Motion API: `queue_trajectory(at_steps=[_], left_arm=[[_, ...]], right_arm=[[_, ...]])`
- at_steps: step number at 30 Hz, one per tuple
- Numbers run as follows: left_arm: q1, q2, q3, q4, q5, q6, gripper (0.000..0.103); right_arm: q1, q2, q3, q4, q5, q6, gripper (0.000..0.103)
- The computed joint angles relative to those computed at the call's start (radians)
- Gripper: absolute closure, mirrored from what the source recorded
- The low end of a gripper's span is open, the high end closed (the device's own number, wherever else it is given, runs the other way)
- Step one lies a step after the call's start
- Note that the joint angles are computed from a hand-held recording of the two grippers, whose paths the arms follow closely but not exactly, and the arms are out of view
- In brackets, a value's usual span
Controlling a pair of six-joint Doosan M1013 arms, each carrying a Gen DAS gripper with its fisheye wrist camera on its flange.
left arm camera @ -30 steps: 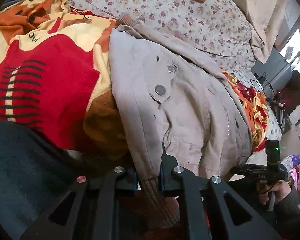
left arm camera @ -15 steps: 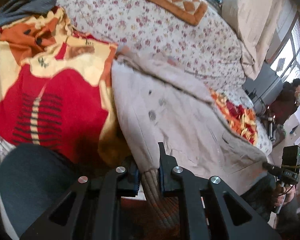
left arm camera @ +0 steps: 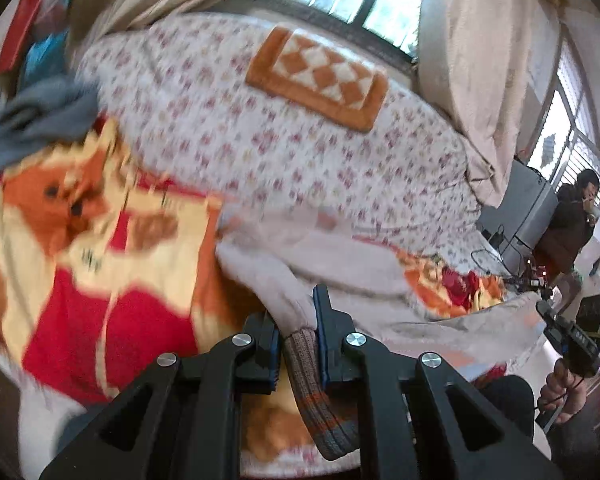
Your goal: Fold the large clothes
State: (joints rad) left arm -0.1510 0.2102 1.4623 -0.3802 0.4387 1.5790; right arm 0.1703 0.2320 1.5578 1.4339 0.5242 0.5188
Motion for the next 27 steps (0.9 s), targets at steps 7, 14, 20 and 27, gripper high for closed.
queue_trajectory(at_steps=[7, 14, 20, 27], left_arm=[[0.013, 0.149, -0.193, 0.108, 0.052, -0.110, 0.094], [0.019, 0.349, -0.456, 0.282, 0.169, -0.284, 0.094], [0.030, 0.539, -0.730, 0.341, 0.314, -0.374, 0.094], [0.034, 0.738, -1.015, 0.341, 0.447, -0.365, 0.089]], right_arm=[[0.026, 0.148, -0.219, -0.312, -0.111, 0.342, 0.094], [0.050, 0.365, -0.517, -0.885, -0.066, 0.958, 0.094], [0.058, 0.556, -0.814, -1.141, 0.052, 1.255, 0.094], [0.061, 0.743, -1.076, -1.264, 0.200, 1.413, 0.093]])
